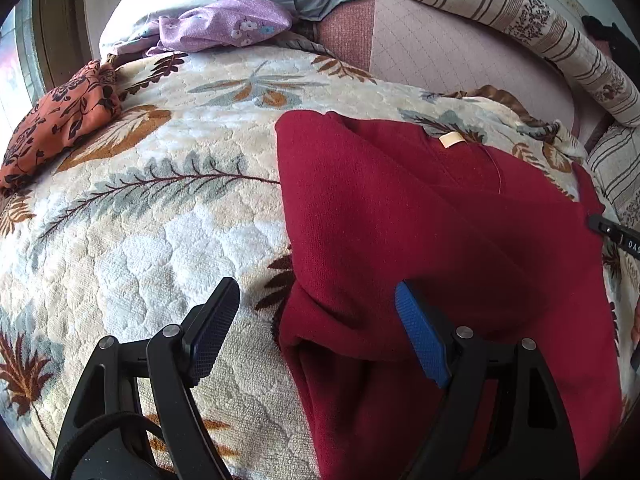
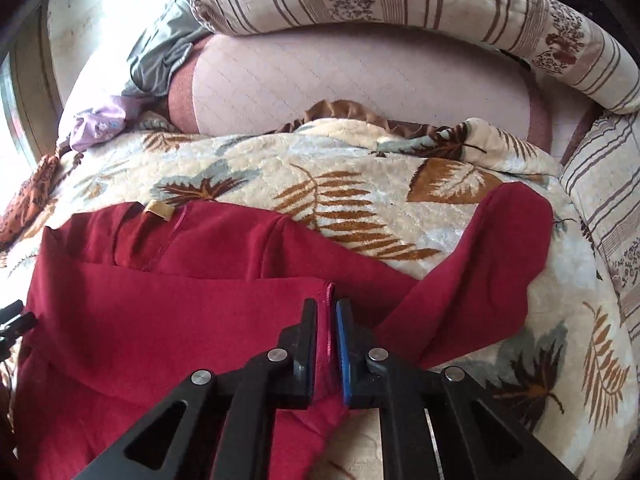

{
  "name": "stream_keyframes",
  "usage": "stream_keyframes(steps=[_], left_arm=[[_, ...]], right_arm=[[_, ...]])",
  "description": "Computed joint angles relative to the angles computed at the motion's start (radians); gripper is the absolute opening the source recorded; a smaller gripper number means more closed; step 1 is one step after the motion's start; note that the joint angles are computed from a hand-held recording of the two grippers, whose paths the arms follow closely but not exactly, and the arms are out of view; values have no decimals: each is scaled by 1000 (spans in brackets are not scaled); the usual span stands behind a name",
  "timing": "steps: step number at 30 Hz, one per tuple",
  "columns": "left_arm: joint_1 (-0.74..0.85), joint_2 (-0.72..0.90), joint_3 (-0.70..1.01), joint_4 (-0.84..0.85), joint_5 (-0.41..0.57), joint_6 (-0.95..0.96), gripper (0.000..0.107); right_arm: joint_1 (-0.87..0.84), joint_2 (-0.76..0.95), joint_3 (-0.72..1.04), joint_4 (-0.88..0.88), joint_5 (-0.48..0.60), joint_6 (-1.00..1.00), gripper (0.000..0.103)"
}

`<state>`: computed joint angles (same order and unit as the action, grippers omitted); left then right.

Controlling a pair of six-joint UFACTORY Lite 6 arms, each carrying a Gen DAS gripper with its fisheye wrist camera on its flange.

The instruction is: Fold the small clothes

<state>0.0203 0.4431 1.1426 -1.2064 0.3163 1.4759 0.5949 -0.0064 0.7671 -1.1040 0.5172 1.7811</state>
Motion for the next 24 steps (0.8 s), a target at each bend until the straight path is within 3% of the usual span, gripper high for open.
stream_keyframes(steps=[4,6,7,8,10,11,13,15,20,23,24], left_arm=[[-2,-16,-15,-18,-6,17,81],[13,-39,-31,-62,11,58,81],[22,-46,-31,-69,24,62,81],[31,-50,-29,-75,38,62,81],[46,-53,-17,-81,62,40,81],[54,-53,-11,-86,76,32,81],[60,-49,0,-77,95,6,81],[60,-49,-1,-84,96,8,81],[45,-29,4,-88,65,30,81],[42,1,25,-52,56,0,81],[43,5,27,-51,52,2,81]], right_arm=[[-22,132,34,116,-118,-117,8],[-49,38,-32,87,-160,-88,8],[-68,-29,-72,82,-163,-81,13],[-91,-110,-114,87,-132,-84,22],[-149,-275,-201,91,-54,-91,84],[-187,-358,-246,67,-12,-69,87],[-291,-422,-263,79,23,-116,87],[-444,-339,-188,181,-60,-269,87],[-558,34,93,152,-121,-239,87],[-615,267,279,239,-137,-329,87],[-627,329,323,269,-131,-355,78]])
